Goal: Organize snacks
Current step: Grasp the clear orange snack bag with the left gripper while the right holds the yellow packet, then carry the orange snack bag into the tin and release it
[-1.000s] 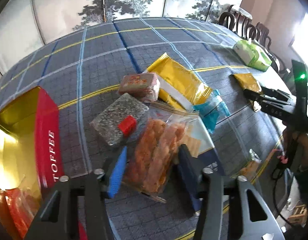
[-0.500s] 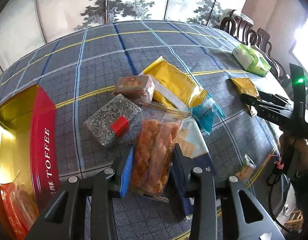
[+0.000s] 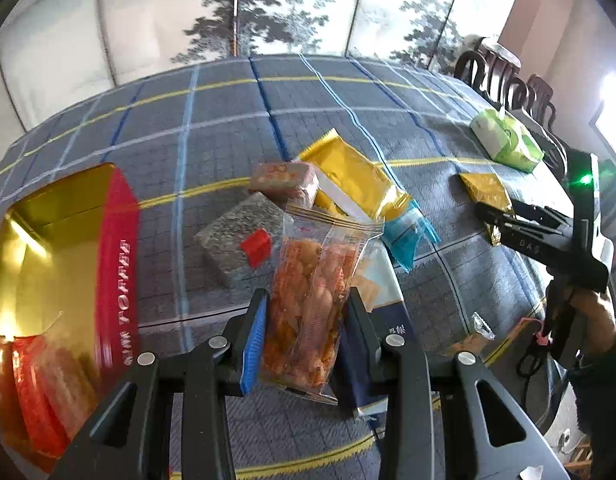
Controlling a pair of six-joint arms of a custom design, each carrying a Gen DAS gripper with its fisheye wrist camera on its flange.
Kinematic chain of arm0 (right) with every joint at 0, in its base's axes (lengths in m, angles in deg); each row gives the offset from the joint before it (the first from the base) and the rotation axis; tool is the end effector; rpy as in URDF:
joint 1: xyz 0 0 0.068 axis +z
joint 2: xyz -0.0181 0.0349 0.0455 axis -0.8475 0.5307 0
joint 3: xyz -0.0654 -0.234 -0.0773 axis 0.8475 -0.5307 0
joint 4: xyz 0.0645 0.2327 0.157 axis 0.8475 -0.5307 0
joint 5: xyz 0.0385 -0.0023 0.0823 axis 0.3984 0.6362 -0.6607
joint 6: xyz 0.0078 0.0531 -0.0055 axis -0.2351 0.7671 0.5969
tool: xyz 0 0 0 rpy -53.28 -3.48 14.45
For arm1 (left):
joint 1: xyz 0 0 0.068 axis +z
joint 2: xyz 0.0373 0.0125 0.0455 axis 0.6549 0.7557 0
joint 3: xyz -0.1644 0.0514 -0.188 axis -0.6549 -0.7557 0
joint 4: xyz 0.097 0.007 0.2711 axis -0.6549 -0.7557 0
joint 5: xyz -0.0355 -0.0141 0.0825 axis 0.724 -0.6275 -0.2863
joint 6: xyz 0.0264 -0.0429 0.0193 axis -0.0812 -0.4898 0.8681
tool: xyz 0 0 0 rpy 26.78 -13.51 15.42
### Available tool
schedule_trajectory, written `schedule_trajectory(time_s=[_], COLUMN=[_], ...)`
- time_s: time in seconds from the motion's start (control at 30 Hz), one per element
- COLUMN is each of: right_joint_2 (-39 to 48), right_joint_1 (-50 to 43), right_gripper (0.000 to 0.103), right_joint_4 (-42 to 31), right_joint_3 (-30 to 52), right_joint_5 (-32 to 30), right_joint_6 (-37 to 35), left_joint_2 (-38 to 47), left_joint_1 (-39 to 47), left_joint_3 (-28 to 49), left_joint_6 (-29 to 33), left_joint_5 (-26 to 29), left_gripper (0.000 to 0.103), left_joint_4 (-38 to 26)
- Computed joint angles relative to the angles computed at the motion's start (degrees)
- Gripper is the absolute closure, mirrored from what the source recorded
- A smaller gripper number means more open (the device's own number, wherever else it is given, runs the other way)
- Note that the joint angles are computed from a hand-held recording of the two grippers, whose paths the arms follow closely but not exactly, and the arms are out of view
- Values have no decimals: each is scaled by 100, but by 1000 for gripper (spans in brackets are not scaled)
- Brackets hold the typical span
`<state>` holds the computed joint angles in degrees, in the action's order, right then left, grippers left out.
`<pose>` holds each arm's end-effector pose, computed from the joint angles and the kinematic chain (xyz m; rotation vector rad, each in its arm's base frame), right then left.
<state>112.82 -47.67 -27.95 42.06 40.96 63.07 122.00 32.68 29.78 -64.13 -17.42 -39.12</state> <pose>0.3289 0.0574 0.1075 -0.1206 2.4393 0.0281 0.2669 -0.0435 0.1752 0.2159 2.5770 -0.2305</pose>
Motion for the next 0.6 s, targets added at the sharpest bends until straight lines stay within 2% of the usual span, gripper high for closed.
schedule_trajectory(time_s=[0.2, 0.37, 0.6], right_joint_2=[25, 29, 24], right_joint_1=[-52, -48, -35], right_gripper=[39, 39, 39], right_joint_4=[6, 0, 5], right_joint_3=[23, 32, 21], right_joint_5=[-26, -24, -13], right_joint_6=[-46, -41, -31], left_joint_2=[-608, -921, -1367], left_joint_1=[-85, 252, 1057], left_joint_3=[-43, 37, 58], left_joint_6=[-193, -263, 56], left_joint_5=[-603, -501, -464], left_gripper=[70, 70, 69], left_joint_4=[-281, -640, -1008])
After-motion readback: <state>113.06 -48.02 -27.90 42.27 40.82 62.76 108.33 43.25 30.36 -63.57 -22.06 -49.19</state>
